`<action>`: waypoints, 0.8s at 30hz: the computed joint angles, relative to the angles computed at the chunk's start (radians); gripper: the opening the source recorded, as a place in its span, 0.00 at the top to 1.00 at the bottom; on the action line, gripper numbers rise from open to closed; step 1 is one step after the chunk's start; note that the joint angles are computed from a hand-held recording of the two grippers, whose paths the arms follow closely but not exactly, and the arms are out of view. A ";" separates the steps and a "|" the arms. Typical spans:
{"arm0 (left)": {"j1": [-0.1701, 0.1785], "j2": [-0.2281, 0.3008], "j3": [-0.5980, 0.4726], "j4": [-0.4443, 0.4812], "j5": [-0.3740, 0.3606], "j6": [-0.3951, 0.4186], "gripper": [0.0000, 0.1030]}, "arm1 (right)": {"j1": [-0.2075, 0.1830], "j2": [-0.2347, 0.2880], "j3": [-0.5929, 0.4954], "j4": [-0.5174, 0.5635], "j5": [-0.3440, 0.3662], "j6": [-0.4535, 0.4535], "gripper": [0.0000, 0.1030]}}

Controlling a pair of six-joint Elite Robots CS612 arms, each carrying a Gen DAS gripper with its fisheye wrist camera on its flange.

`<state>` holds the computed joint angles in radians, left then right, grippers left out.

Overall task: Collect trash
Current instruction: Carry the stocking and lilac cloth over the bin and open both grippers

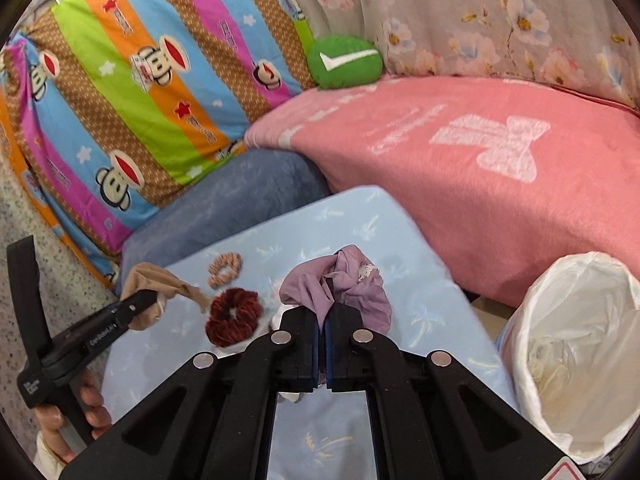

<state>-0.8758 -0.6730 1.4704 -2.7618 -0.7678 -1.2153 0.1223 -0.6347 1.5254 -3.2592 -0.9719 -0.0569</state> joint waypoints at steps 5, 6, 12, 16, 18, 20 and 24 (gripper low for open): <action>-0.018 0.024 -0.060 -0.072 0.012 0.095 0.82 | -0.039 -0.033 0.040 -0.068 0.031 0.031 0.98; -0.020 0.028 -0.070 -0.084 0.011 0.112 0.82 | -0.047 -0.039 0.045 -0.078 0.037 0.036 0.98; -0.034 0.079 -0.182 -0.129 -0.012 0.239 0.82 | -0.100 -0.057 0.068 -0.143 0.051 0.085 0.98; -0.038 0.127 -0.284 -0.125 -0.043 0.314 0.82 | -0.137 -0.061 0.075 -0.170 0.052 0.114 0.98; -0.041 0.147 -0.325 -0.122 -0.060 0.343 0.82 | -0.153 -0.061 0.075 -0.176 0.046 0.126 0.98; -0.044 0.171 -0.371 -0.122 -0.081 0.370 0.82 | -0.166 -0.060 0.074 -0.177 0.040 0.131 0.98; -0.048 0.210 -0.450 -0.100 -0.113 0.413 0.82 | -0.188 -0.059 0.078 -0.183 0.023 0.133 0.98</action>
